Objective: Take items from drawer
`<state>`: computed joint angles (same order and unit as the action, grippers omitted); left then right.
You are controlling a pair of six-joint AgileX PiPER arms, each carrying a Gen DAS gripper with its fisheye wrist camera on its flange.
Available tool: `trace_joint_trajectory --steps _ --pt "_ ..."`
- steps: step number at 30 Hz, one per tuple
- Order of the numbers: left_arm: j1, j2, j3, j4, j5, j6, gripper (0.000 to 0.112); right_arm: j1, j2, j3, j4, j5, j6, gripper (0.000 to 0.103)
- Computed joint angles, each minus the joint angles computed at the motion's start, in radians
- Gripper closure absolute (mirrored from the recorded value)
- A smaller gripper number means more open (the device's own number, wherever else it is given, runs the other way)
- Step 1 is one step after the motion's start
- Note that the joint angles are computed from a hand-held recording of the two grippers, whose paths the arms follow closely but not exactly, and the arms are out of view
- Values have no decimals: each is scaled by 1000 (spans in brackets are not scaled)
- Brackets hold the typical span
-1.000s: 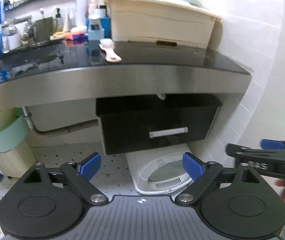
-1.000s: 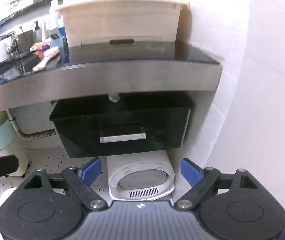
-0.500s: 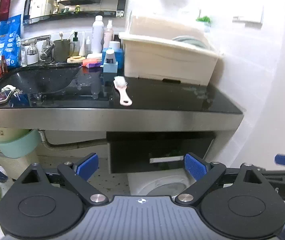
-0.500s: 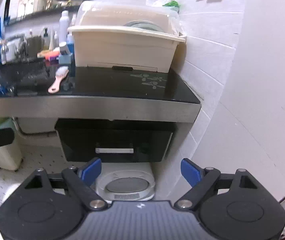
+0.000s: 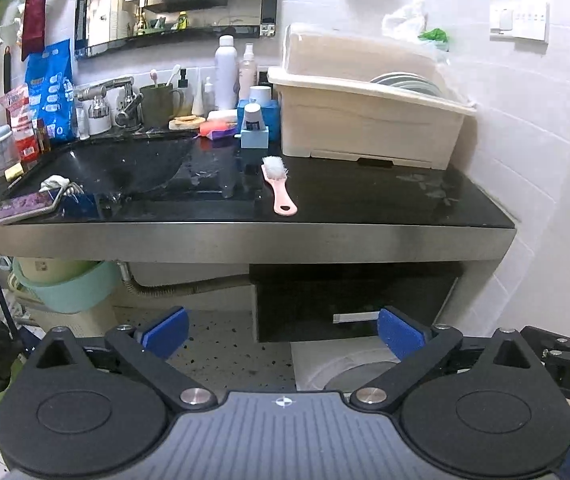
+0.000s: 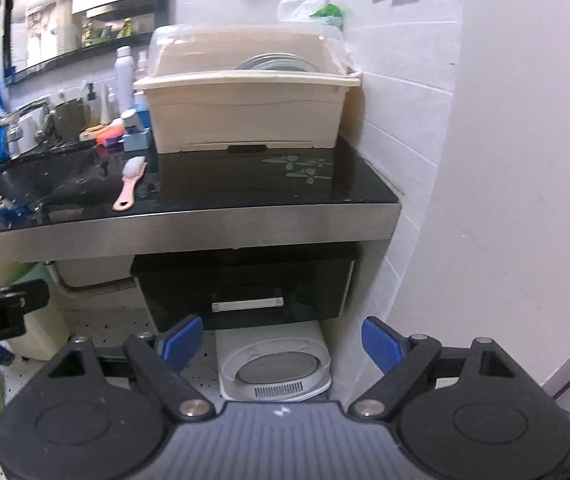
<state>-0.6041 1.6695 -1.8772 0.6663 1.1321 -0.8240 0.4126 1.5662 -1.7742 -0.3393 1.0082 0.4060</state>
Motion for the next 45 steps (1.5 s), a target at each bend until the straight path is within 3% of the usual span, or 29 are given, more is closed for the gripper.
trace_joint_trajectory --steps 5,12,45 --pt "-34 -17 17 53 3 -31 9 22 -17 6 -34 -4 32 16" --pt "-52 31 -60 57 83 -4 9 44 -49 57 -79 -50 73 16" --pt "-49 58 -92 3 84 22 9 66 -42 65 -100 -63 95 16"
